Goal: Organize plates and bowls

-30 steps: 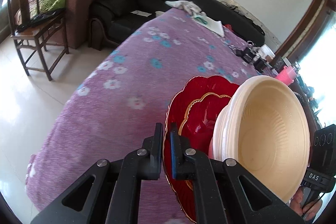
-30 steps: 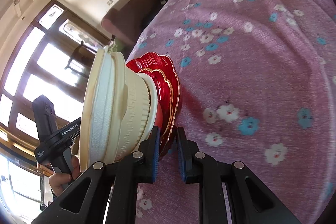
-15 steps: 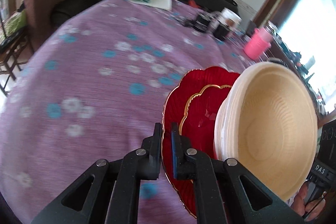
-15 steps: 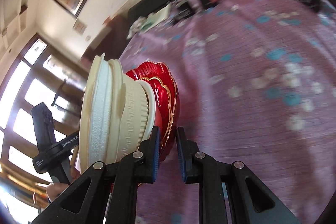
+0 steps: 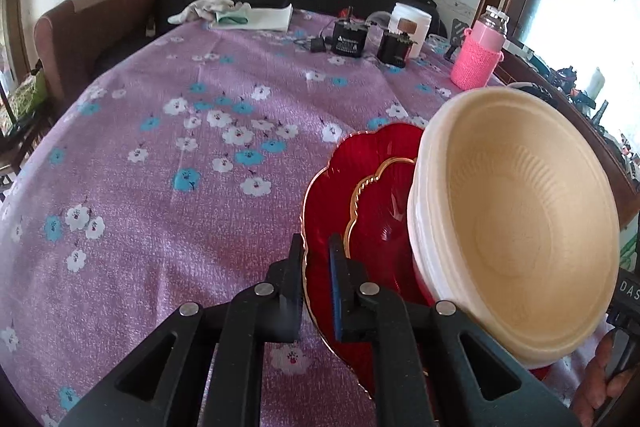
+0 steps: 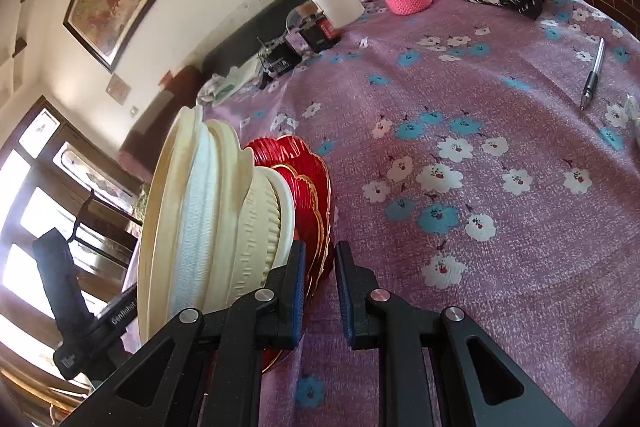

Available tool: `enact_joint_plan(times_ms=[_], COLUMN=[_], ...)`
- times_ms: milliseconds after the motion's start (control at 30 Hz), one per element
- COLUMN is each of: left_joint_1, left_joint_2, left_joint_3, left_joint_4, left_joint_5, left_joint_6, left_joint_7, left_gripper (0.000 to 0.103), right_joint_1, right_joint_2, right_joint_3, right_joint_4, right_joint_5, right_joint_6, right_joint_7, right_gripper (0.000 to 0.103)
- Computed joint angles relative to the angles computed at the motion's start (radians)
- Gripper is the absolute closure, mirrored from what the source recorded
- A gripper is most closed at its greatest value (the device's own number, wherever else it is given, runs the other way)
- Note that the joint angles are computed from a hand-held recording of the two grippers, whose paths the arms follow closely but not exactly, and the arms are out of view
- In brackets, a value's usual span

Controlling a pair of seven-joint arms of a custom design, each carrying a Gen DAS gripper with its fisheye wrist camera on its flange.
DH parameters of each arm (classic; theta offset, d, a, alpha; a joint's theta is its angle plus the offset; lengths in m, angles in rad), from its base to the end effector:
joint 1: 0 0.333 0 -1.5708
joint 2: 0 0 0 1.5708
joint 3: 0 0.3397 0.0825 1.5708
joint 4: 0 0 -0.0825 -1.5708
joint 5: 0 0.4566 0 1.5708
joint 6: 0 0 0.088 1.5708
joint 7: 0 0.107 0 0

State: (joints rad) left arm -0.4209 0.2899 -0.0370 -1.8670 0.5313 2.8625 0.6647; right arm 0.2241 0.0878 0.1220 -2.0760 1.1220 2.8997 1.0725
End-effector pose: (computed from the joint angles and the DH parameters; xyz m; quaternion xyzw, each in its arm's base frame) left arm 0.6473 -0.3478 0.4208 -0.6559 0.6597 -0.3172 0.1843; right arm 0.6347 0.1702 0.4289 -0.5812 0.6893 -0.0283 0.4315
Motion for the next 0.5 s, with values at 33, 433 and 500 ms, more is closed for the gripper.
enact_joint_plan(times_ms=[33,433,500], left_joint_1=[0.006,0.048,0.048], left_joint_2=[-0.002,-0.002,-0.004], left_joint_3=[-0.001,-0.039,-0.038], left_joint_4=[-0.005,-0.046,-0.053], left_joint_5=[-0.006,-0.28,-0.305], left_joint_6=[0.017,0.095,0.104], left_joint_7=[0.0,0.171,0.182], left_gripper=[0.094,0.082,0.078], right_joint_1=[-0.003,0.01,0.012], right_joint_2=[0.002,0.018,0.018], right_joint_3=[0.005,-0.006,-0.01], right_joint_4=[0.002,0.028,0.028], right_joint_5=[0.041,0.36,0.368], right_joint_6=[0.008,0.015,0.012], right_joint_7=[-0.038,-0.33,-0.335], right_gripper=[0.087,0.085,0.085])
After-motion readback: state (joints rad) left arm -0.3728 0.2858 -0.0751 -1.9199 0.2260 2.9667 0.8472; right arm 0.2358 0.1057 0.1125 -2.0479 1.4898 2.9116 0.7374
